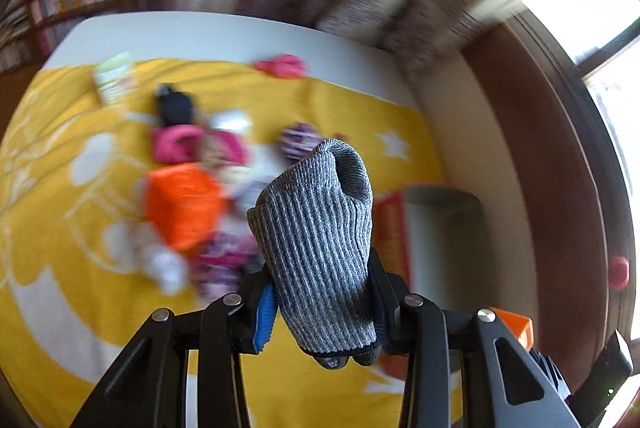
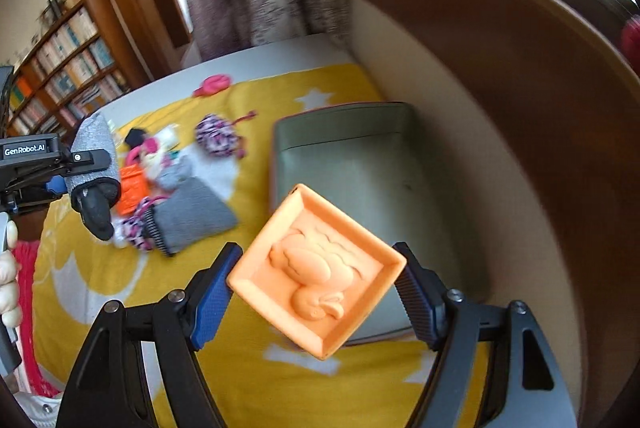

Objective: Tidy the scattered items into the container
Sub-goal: 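Carry the sock and cube to the grey tray and release both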

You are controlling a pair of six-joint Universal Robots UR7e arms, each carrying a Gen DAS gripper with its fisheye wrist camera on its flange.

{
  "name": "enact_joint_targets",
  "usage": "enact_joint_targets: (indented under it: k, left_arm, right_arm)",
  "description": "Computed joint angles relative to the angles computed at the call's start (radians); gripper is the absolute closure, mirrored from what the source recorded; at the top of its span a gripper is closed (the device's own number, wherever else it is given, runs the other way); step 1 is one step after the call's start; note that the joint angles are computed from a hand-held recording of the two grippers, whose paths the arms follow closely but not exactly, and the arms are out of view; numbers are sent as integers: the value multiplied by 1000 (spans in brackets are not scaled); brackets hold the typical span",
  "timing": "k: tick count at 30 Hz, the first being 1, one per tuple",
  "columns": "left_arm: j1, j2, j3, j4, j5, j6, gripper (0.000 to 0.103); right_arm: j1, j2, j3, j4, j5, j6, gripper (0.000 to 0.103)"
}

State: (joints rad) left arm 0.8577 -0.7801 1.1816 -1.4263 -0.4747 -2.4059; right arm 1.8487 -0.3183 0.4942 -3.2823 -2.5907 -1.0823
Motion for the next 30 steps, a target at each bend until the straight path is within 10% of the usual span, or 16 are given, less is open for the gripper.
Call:
enact_joint_targets:
  k: [11,24,30]
  left_arm:
    - [69,260,-436,-145,30,532,63]
    - [101,433,-778,-73,15,730,62]
    - [101,438,-781,-121,16,784,28]
  right_arm:
    - [-7,-136,185,-60,18,-2,24]
    - [-10,-143,168,-33,25,14,24]
    - [-15,-121,117,30,-1,63,24]
